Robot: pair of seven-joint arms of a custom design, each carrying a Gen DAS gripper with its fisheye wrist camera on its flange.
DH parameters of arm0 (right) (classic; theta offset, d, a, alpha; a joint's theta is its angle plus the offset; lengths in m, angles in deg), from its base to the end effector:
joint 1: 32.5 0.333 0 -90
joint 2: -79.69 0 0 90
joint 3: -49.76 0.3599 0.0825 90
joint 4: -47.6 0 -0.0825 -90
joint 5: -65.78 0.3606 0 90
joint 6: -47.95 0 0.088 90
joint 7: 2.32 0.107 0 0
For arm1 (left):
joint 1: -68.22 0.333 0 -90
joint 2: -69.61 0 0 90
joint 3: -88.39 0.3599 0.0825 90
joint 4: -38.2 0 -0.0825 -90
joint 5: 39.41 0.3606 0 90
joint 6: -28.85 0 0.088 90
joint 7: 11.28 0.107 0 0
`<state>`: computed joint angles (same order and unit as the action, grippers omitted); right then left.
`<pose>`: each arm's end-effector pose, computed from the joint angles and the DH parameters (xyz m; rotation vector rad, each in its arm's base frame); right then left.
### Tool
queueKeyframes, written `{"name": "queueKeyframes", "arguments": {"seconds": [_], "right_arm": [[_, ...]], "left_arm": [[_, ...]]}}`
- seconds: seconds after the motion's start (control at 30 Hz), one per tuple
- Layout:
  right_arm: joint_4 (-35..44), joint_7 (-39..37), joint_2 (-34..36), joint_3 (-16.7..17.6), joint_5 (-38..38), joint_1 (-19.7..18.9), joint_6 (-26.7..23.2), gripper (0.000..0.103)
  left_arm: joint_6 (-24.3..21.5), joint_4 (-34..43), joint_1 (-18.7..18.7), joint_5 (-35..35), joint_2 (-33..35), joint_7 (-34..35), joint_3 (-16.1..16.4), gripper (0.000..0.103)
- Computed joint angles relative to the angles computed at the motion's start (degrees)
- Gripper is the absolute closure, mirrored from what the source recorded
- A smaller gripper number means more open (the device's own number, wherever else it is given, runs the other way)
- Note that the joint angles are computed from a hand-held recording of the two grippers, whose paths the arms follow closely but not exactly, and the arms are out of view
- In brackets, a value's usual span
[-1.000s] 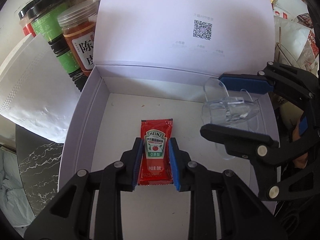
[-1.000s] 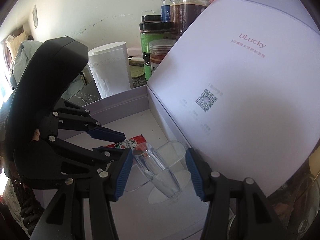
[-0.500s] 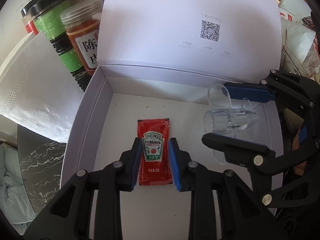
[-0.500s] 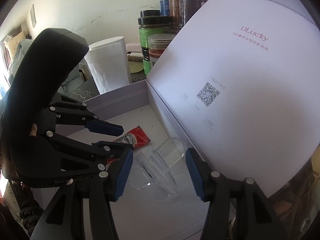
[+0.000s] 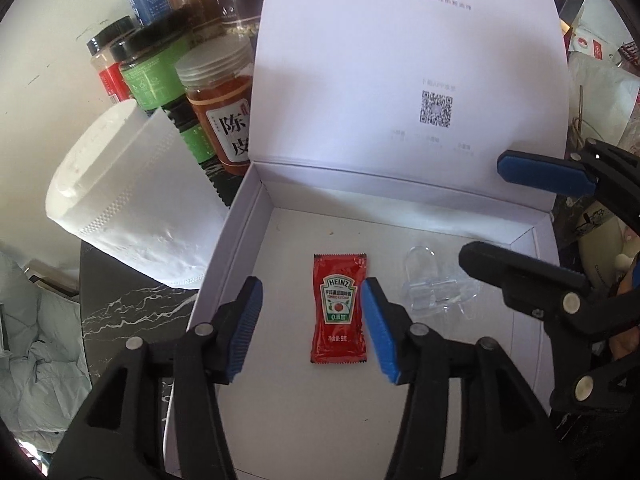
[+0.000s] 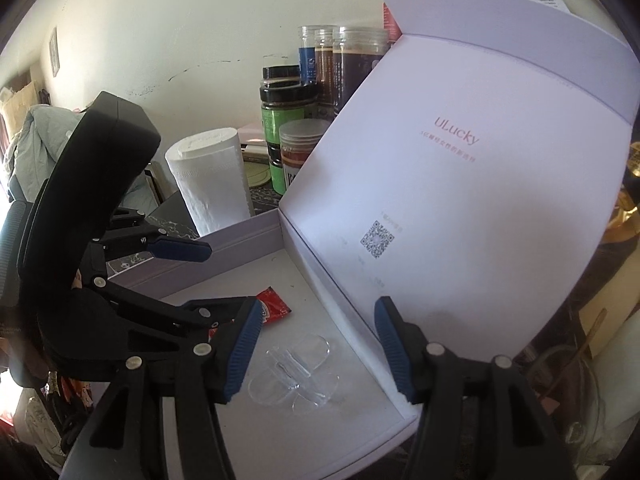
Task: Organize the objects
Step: 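Withdraw both open tools up and away from the white box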
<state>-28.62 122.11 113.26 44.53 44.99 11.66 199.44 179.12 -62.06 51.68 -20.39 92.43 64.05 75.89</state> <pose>0.5803 0.5079 0.5206 -1.9992 1.3722 -0.5417 0.6084 -0.3217 0.4551 -1.4532 2.3454 -0.5448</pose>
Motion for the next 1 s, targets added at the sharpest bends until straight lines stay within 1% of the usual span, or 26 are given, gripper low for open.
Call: {"name": "queueKeyframes", "arguments": {"seconds": [0.07, 0.13, 0.27, 0.3, 0.33, 0.37, 0.4, 0.43, 0.47, 0.5, 0.57, 0.6, 0.63, 0.7, 0.8, 1.0], "right_arm": [[-0.7, 1.4, -0.9, -1.0, -1.2, 1.0, -0.3, 0.041], [-1.6, 2.8, -2.1, -1.5, -2.6, 1.7, -0.7, 0.040], [-3.2, 6.3, -4.2, -2.1, -6.0, 2.6, -1.6, 0.040], [-3.4, 7.2, -4.6, -2.1, -6.9, 2.8, -2.3, 0.040], [-3.3, 8.1, -5.0, -2.1, -7.7, 2.9, -3.2, 0.039], [-3.3, 9.1, -5.3, -2.1, -8.6, 3.0, -3.9, 0.039], [-3.8, 10.3, -5.9, -2.0, -9.6, 3.1, -4.2, 0.039], [-4.1, 11.4, -6.5, -1.8, -10.5, 3.0, -4.6, 0.039], [-4.5, 12.5, -7.1, -1.7, -11.5, 3.1, -5.0, 0.039], [-4.5, 13.6, -7.4, -1.5, -12.6, 3.1, -5.5, 0.037], [-5.3, 15.8, -8.7, -1.2, -15.0, 3.3, -6.1, 0.034], [-5.8, 17.0, -9.4, -1.0, -16.5, 3.4, -6.5, 0.032], [-5.9, 18.1, -10.0, -0.8, -17.8, 3.5, -7.1, 0.030], [-6.3, 20.0, -11.0, -0.2, -20.4, 3.6, -8.3, 0.028], [-6.6, 21.9, -12.3, 1.3, -23.2, 3.3, -10.3, 0.025], [-7.2, 25.7, -14.3, 4.1, -27.0, 2.5, -12.5, 0.023]], "left_arm": [[0.9, -1.0, -0.2, 0.6, -1.2, -0.8, 0.3, 0.040], [1.8, -2.0, -0.4, 1.3, -2.3, -1.3, 0.4, 0.037], [2.6, -3.5, -0.3, 1.7, -4.3, -1.9, 0.2, 0.034], [2.7, -4.2, 0.0, 1.2, -5.1, -1.6, 0.0, 0.034], [2.5, -4.8, 1.1, 1.1, -5.8, -1.6, -1.0, 0.034], [1.8, -3.4, 0.1, 0.5, -5.3, -1.5, -0.4, 0.034], [2.1, -3.9, 0.3, 0.1, -5.9, -1.5, -0.6, 0.034], [1.9, -3.7, 0.3, 0.0, -6.4, -1.5, -0.6, 0.034], [2.1, -3.2, -0.8, -0.1, -6.5, -1.7, 0.6, 0.034], [2.5, -4.7, -0.1, 0.7, -7.9, -2.7, -0.2, 0.034], [3.1, -5.0, 0.0, 0.9, -8.3, -3.8, 0.0, 0.034], [2.6, -4.2, 0.6, 0.1, -8.7, -3.2, -0.2, 0.034], [3.0, -4.6, 0.5, 0.4, -9.3, -3.7, -0.1, 0.034], [4.2, -5.9, -0.1, 2.7, -10.7, -6.6, 0.7, 0.033], [5.8, -8.2, -1.0, 7.8, -13.4, -13.0, 1.9, 0.032], [8.0, -11.6, 0.3, 10.7, -17.4, -17.6, 1.3, 0.025]]}}
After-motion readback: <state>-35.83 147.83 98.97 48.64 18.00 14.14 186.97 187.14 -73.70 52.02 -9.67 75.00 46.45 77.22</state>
